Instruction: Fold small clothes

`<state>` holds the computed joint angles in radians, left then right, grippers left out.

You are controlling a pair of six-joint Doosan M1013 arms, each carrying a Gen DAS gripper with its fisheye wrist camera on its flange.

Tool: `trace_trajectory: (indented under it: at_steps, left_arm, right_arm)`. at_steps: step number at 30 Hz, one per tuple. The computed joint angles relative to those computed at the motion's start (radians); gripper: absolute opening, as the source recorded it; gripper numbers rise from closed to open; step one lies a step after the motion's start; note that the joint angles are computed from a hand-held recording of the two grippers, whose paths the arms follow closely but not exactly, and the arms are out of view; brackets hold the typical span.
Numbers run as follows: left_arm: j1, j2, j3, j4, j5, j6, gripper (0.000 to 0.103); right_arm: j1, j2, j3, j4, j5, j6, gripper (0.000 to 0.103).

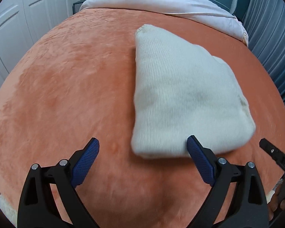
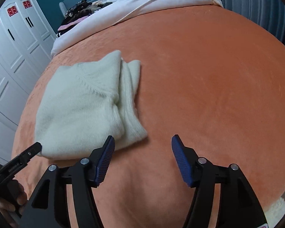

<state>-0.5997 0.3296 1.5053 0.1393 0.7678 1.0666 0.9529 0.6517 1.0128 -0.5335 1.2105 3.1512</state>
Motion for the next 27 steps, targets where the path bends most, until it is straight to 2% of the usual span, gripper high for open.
trace_trajectory:
  at_steps: [2,3,5,8,12,15,16,17,18,19,20,21,22,23,24,26,27]
  left_arm:
    - [-0.007,-0.013,0.015,0.017,0.011,-0.014,0.091]
    - [-0.011,-0.022,0.026,0.028,0.012,-0.026,0.091]
    - [-0.011,-0.026,0.031,0.024,0.013,-0.027,0.091]
    - [-0.015,-0.018,0.021,0.028,0.018,-0.035,0.091]
    - [-0.024,-0.010,0.015,0.045,0.030,-0.032,0.091]
    - [-0.028,0.001,0.014,0.044,0.057,0.005,0.091]
    - [-0.030,0.005,0.015,0.056,0.064,0.008,0.091]
    - [-0.033,0.010,0.017,0.085,0.072,-0.004,0.090]
    - [-0.034,0.015,0.016,0.112,0.082,-0.014,0.081]
    - [-0.031,0.020,0.015,0.134,0.088,-0.029,0.073]
    - [-0.023,0.020,0.013,0.134,0.086,-0.041,0.065]
    - [-0.012,0.017,0.012,0.132,0.072,-0.071,0.066]
    - [0.003,0.014,0.012,0.126,0.053,-0.101,0.067]
    - [0.018,0.017,0.004,0.089,0.050,-0.088,0.070]
    - [0.028,0.023,-0.004,0.066,0.055,-0.079,0.073]
    - [0.029,0.049,-0.025,0.060,0.099,-0.051,0.074]
    - [0.025,0.056,-0.027,0.069,0.107,-0.039,0.077]
  right_arm:
    - [0.004,-0.016,0.039,0.003,-0.042,0.041,0.064]
    - [0.000,-0.029,0.068,-0.004,-0.098,0.069,0.066]
    - [-0.012,-0.039,0.097,-0.035,-0.179,0.104,0.076]
    - [-0.047,-0.028,0.084,-0.035,-0.240,0.096,0.083]
    - [-0.103,-0.014,0.084,0.086,-0.358,0.071,0.083]
    - [-0.127,0.026,0.036,0.193,-0.375,-0.002,0.082]
    - [-0.130,0.041,0.014,0.219,-0.369,-0.041,0.072]
    - [-0.127,0.049,-0.004,0.209,-0.359,-0.067,0.056]
    - [-0.125,0.059,-0.029,0.198,-0.343,-0.093,0.047]
    - [-0.122,0.055,-0.038,0.177,-0.344,-0.088,0.025]
    - [-0.118,0.039,-0.018,0.142,-0.394,-0.048,0.022]
    - [-0.111,0.016,0.011,0.079,-0.462,0.006,0.020]
    - [-0.101,0.005,0.018,0.023,-0.479,0.033,0.019]
    - [-0.092,0.010,0.004,-0.007,-0.451,0.016,0.019]
    - [-0.088,0.034,-0.033,0.015,-0.380,-0.041,0.019]
    - [-0.100,0.100,-0.112,0.160,-0.233,-0.185,0.021]
    - [-0.101,0.110,-0.115,0.180,-0.219,-0.194,0.022]
